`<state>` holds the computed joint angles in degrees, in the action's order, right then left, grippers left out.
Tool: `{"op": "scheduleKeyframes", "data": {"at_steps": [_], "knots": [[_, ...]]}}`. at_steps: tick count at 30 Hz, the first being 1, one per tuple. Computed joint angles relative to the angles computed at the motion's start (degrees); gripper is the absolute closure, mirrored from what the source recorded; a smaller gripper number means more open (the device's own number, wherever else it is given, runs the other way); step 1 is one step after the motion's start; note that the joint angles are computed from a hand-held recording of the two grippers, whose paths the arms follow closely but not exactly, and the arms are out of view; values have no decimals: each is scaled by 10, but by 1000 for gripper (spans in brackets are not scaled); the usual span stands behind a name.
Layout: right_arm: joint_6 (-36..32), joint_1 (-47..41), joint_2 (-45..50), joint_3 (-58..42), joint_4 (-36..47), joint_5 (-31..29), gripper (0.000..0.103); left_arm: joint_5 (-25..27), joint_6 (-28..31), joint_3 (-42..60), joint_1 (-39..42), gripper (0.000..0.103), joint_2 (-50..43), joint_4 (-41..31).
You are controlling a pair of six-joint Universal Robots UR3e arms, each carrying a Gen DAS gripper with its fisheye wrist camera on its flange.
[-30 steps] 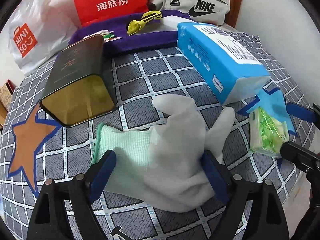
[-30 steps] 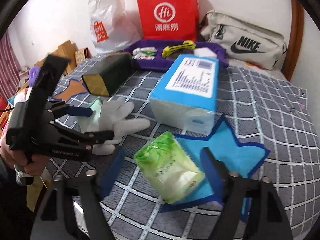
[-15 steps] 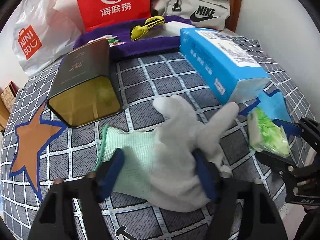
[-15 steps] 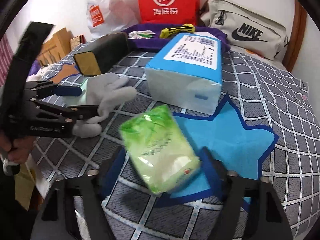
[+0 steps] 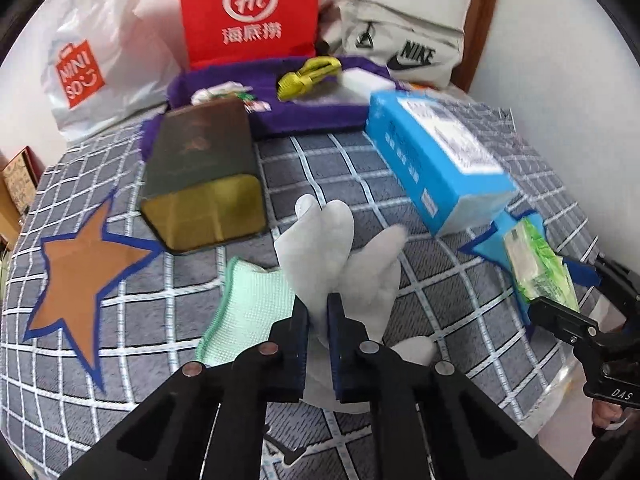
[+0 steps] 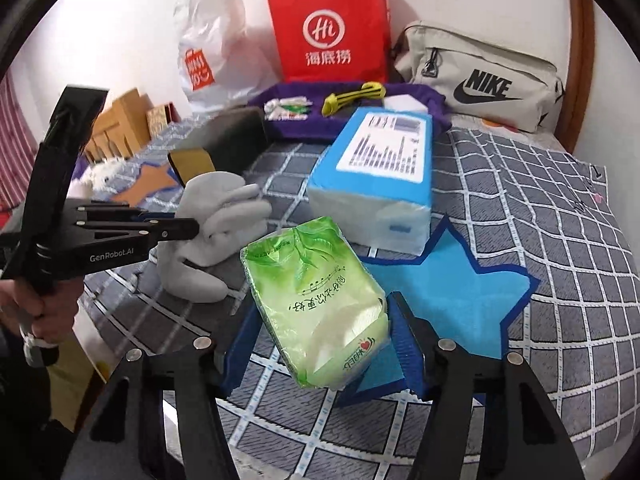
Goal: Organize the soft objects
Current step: 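Lift and carry the gloves and tissue pack in both tools toward the purple towel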
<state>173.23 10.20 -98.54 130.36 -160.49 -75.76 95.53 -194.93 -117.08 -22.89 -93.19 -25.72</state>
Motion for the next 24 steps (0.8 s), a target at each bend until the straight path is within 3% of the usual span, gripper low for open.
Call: {"op": "scheduleKeyframes", "data": {"at_steps": [12, 24], "knots": [[20, -12, -70, -34, 59, 4, 41, -23, 4, 26, 32, 94, 84, -61], [32, -8, -26, -120, 85, 6, 41, -49, 35, 97, 71, 94, 84, -98]]}}
